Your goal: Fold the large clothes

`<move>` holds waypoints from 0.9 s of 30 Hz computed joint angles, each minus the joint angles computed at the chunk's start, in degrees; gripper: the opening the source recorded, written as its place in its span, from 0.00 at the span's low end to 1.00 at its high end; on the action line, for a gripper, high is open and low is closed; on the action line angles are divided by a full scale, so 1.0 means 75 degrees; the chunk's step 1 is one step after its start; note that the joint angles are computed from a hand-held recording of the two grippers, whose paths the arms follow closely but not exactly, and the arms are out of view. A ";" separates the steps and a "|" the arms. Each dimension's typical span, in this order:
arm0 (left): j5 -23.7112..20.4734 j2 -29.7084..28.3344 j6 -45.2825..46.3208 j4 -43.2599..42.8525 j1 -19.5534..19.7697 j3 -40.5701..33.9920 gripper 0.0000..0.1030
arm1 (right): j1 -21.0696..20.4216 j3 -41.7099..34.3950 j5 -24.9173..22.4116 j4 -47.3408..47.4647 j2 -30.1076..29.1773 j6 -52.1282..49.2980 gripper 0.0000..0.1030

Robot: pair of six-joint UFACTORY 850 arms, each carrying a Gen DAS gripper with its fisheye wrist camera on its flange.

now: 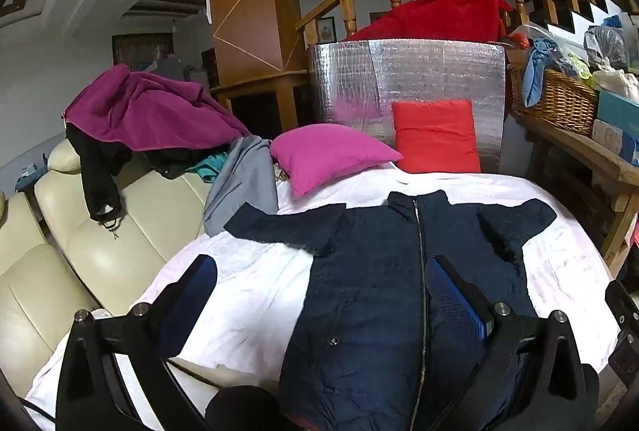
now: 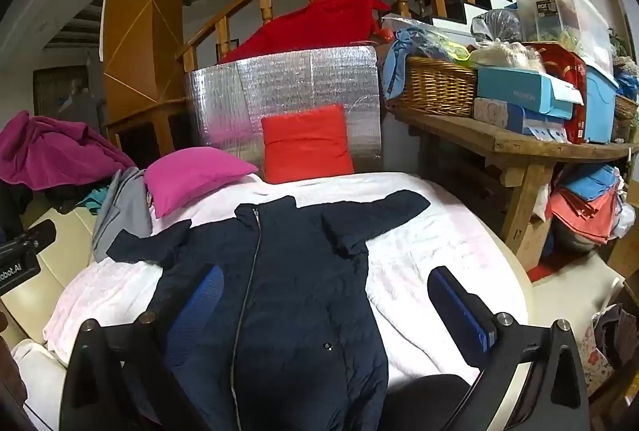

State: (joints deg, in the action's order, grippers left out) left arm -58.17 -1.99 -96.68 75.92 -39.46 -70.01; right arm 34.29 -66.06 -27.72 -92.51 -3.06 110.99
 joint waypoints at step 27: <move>0.0111 -0.0135 0.0477 -0.0409 0.0170 -0.0302 1.00 | 0.0027 -0.0158 0.0151 0.0466 -0.0168 -0.0383 1.00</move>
State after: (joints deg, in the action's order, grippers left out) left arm -57.33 -3.00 -93.10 72.85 -38.18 -72.28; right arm 34.49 -67.24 -26.59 -89.01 -4.33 108.11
